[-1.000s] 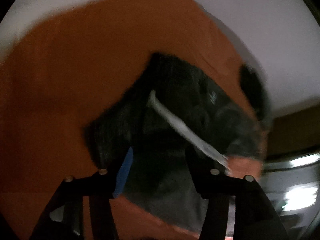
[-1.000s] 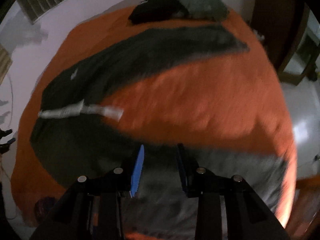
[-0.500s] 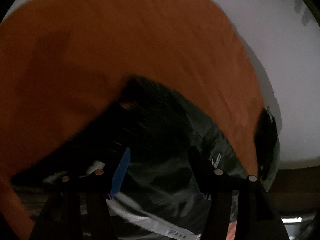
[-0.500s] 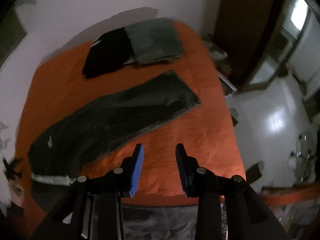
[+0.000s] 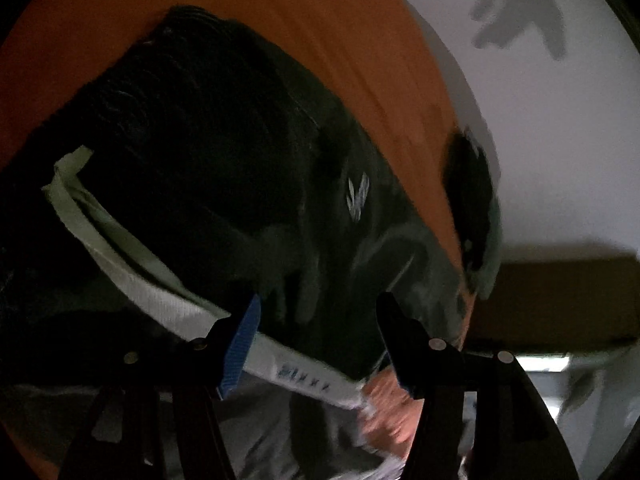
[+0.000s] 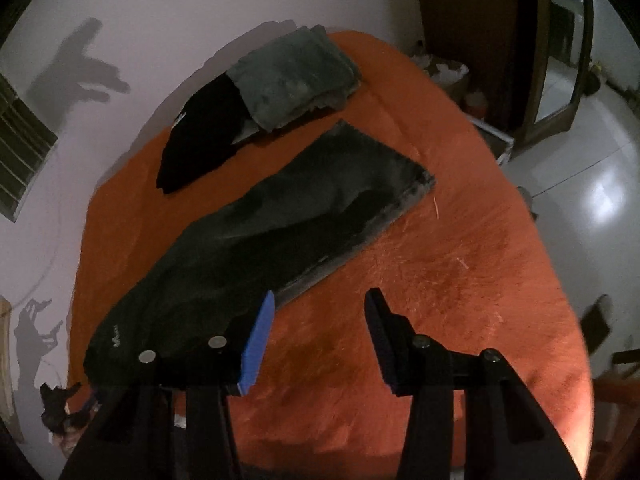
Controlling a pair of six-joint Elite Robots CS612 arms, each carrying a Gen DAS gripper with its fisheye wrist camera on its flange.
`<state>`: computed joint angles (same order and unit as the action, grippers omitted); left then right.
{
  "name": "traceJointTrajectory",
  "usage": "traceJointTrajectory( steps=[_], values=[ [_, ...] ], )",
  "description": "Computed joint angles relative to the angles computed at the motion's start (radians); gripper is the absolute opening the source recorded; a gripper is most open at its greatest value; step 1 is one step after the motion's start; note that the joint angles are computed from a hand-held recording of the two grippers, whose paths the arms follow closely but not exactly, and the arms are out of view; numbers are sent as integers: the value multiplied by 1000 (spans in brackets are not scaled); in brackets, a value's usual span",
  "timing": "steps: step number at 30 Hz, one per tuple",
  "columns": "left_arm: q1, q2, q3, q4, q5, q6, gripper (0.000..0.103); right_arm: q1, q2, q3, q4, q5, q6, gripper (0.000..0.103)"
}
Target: Fold clothes
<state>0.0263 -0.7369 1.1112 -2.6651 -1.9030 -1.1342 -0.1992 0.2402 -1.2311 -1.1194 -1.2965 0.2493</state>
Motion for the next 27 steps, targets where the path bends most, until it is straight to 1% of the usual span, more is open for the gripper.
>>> traceJointTrajectory(
  steps=[2,5,7,9,11,13,14,16,17,18,19,20,22,24,25,27],
  values=[
    [-7,3,-20,38,-3,60,62,-12,26,3,-9,7,14,46],
    [-16,19,-57,84,-1,125,62,-34,51,35,-31,11,85,46],
    [-24,31,-81,118,3,154,62,-48,63,64,-92,17,154,46],
    [-22,39,-89,129,-18,168,62,-60,69,101,-155,16,220,46],
    [-25,51,-106,139,-34,184,62,-68,63,154,-225,9,277,46],
    [-29,48,-98,136,-35,201,62,-78,57,204,-294,45,344,46],
    [-31,55,-110,142,-34,212,62,-80,49,233,-322,65,366,46],
    [-37,75,-148,165,-27,241,62,-77,34,284,-376,70,381,46],
    [-40,83,-165,184,-21,267,62,-73,23,307,-387,55,373,46],
    [-43,89,-181,204,-9,285,62,-65,10,326,-380,18,347,44],
    [-46,92,-191,222,4,302,62,-57,-3,345,-374,-19,321,24],
    [-48,99,-203,233,11,320,62,-51,-7,346,-370,-48,309,14],
    [-51,114,-225,245,27,332,62,-46,11,288,-360,-86,333,11],
    [-51,127,-238,251,30,331,62,-47,54,177,-313,-121,397,11],
    [-51,132,-241,250,30,324,62,-49,70,135,-283,-133,413,11],
    [-48,143,-251,258,25,312,62,-55,89,90,-214,-126,402,11]
  ],
)
